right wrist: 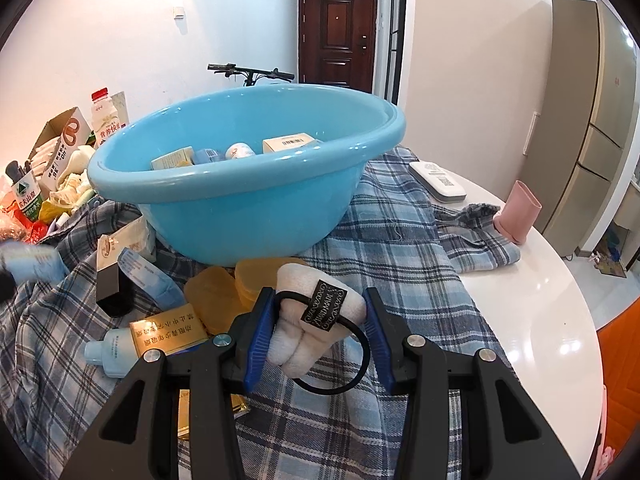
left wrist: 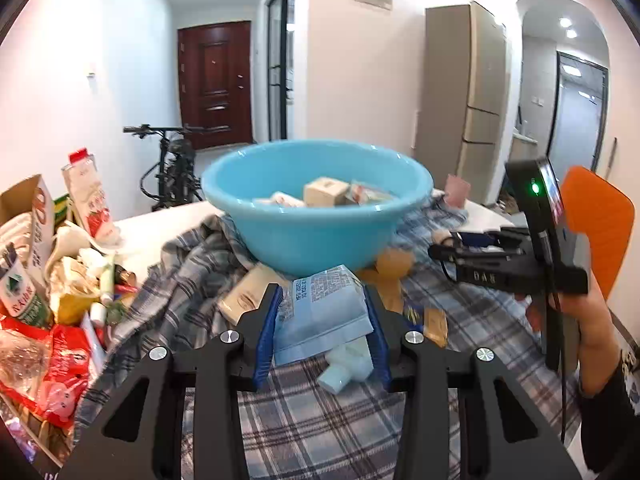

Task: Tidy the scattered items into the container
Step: 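Carry both held items over the basin with both grippers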

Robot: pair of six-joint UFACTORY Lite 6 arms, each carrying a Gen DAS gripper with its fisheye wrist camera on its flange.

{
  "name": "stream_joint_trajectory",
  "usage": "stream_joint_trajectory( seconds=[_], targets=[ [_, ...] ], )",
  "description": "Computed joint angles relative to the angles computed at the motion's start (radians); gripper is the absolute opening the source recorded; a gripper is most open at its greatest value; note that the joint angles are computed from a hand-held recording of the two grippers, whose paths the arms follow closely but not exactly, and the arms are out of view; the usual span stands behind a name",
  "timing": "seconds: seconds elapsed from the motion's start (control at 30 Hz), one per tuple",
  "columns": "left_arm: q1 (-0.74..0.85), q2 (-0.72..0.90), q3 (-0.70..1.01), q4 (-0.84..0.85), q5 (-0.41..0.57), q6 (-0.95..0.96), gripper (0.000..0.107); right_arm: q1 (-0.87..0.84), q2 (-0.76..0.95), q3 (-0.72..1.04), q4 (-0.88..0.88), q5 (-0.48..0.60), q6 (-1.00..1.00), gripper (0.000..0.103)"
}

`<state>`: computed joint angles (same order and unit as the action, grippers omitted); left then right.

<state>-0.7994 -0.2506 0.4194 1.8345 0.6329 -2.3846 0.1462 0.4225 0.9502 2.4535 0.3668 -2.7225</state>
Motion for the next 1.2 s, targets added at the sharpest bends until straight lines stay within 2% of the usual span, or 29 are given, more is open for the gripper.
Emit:
stream_joint_trajectory(
  seconds=[0.2, 0.4, 0.63, 0.93, 1.03, 1.1, 1.2],
  targets=[
    [0.007, 0.011, 0.087, -0.076, 0.009, 0.094, 0.038, -0.018, -0.062, -0.023, -0.084, 0.019, 0.094, 0.045],
    [0.011, 0.031, 0.214, -0.153, 0.032, 0.248, 0.038, -0.010, -0.158, -0.027, -0.168, -0.007, 0.188, 0.045],
    [0.082, 0.074, 0.372, -0.224, 0.051, 0.375, 0.038, 0.031, -0.279, 0.049, -0.409, -0.070, 0.461, 0.045],
    [0.251, 0.122, 0.547, -0.234, -0.060, 0.457, 0.038, 0.149, -0.239, 0.335, -0.945, -0.163, 1.056, 0.045],
    [0.305, 0.161, 0.590, -0.205, -0.101, 0.435, 0.038, 0.177, -0.196, 0.412, -1.073, -0.185, 1.199, 0.045],
    [0.339, 0.205, 0.624, -0.191, -0.117, 0.417, 0.038, 0.193, -0.146, 0.480, -1.223, -0.193, 1.365, 0.045],
    [0.398, 0.262, 0.656, -0.147, -0.190, 0.373, 0.038, 0.211, -0.069, 0.579, -1.456, -0.200, 1.609, 0.045]
  ],
)
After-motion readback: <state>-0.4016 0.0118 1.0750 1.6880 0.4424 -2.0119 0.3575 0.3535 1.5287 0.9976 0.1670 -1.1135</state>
